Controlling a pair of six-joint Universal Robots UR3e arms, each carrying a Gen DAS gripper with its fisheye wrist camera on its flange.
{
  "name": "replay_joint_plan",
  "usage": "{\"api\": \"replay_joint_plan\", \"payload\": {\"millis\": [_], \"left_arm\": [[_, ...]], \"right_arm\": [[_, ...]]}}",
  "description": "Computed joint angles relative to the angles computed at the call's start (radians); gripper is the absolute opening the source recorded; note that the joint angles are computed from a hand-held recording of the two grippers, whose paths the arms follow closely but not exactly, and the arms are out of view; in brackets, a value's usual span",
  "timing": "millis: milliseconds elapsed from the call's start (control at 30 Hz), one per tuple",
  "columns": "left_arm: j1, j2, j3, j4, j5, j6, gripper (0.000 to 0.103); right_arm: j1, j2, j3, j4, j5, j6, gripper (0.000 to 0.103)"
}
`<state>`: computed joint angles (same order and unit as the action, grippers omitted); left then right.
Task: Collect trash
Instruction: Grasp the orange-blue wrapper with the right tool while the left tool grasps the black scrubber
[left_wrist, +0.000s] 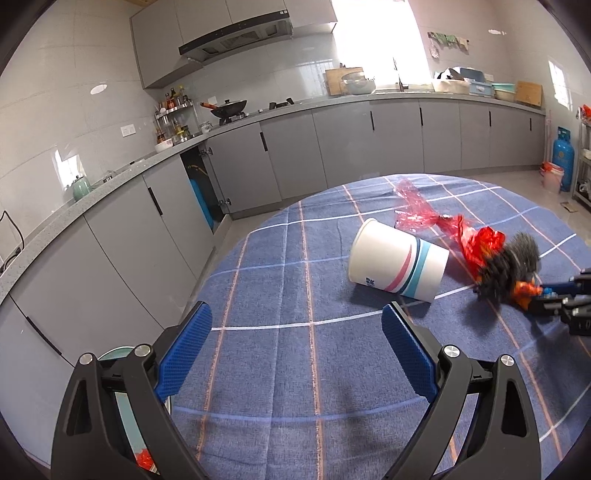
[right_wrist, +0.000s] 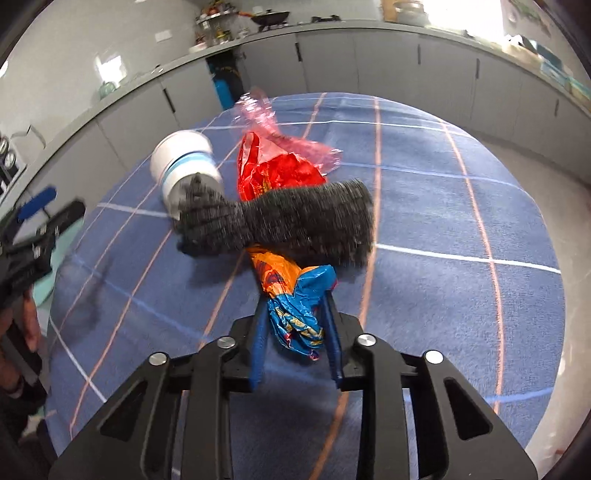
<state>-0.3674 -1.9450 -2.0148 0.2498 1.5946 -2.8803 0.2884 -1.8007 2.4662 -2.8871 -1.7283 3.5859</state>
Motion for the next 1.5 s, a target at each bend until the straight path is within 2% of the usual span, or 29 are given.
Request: {"api": "replay_joint_plan", "payload": {"millis": [100,300,367,467,567,633,667,700,767,833,1033,1167,1200,1267,1333,1400,1500], "left_arm": [[0.009,0.024,-0.007,-0.007,-0.010,-0.003,0.092],[-0.005,0.046,-0.012,-0.018,-0.022,-0.005,0.092],[-0.006,0.056,-0.021,-0.027,-0.053,-0.022,0.092],[-0.024,0.070,-0.033,-0.039,-0.093,-0.023,0.092],[-0.070,0.064,-0.037,-0.019,-0.084,-0.010,0.092],[-0.085,0.058,-0.029,-0.030,-0.089,-0.012,0.092],[-0.091,0.057,-0.027,-0.034,-0.091,-0.013,0.092],[-0.102,0.057,-0.026,-0.033,-0.092,-0.015,0.092],[-0.111,0.060,-0.027,-0.035,-0.099,-0.016,0.092],[-0.129,0.060,-0.026,-0.035,-0.104,-0.015,0.092],[-0.223,0.009,0.039,-0.044,-0.085,0.000,0.092],[-0.264,-0.039,0.110,-0.115,-0.107,0.017,0.092],[-0.281,-0.065,0.141,-0.134,-0.096,0.019,0.090],[-0.294,-0.094,0.191,-0.198,-0.103,0.026,0.077],[-0.292,-0.105,0.220,-0.255,-0.124,0.038,0.043],[-0.280,-0.104,0.243,-0.333,-0.173,0.052,0.022],[-0.261,-0.080,0.213,-0.314,-0.185,0.051,0.013]], "right_arm": [[0.048,0.008,-0.020,0.020,0.018,0.001,0.027],[0.201,0.071,-0.097,0.078,-0.110,0.042,0.024],[0.246,0.099,-0.120,0.096,-0.156,0.058,0.024],[0.263,0.116,-0.131,0.096,-0.178,0.081,0.024],[0.268,0.110,-0.120,0.093,-0.191,0.106,0.024],[0.287,0.117,-0.124,0.112,-0.217,0.133,0.034],[0.304,0.111,-0.113,0.108,-0.242,0.163,0.062],[0.316,0.104,-0.100,0.091,-0.258,0.184,0.081],[0.343,0.052,-0.056,0.070,-0.275,0.219,0.080],[0.375,0.009,-0.043,0.108,-0.309,0.252,0.080],[0.493,-0.146,-0.010,0.314,-0.471,0.414,0.080],[0.535,-0.228,0.030,0.448,-0.576,0.572,0.080],[0.529,-0.242,0.042,0.455,-0.581,0.583,0.080],[0.531,-0.267,0.066,0.459,-0.593,0.603,0.080],[0.523,-0.275,0.081,0.451,-0.599,0.607,0.080],[0.512,-0.278,0.098,0.425,-0.599,0.603,0.080],[0.497,-0.260,0.095,0.394,-0.592,0.584,0.080]]}}
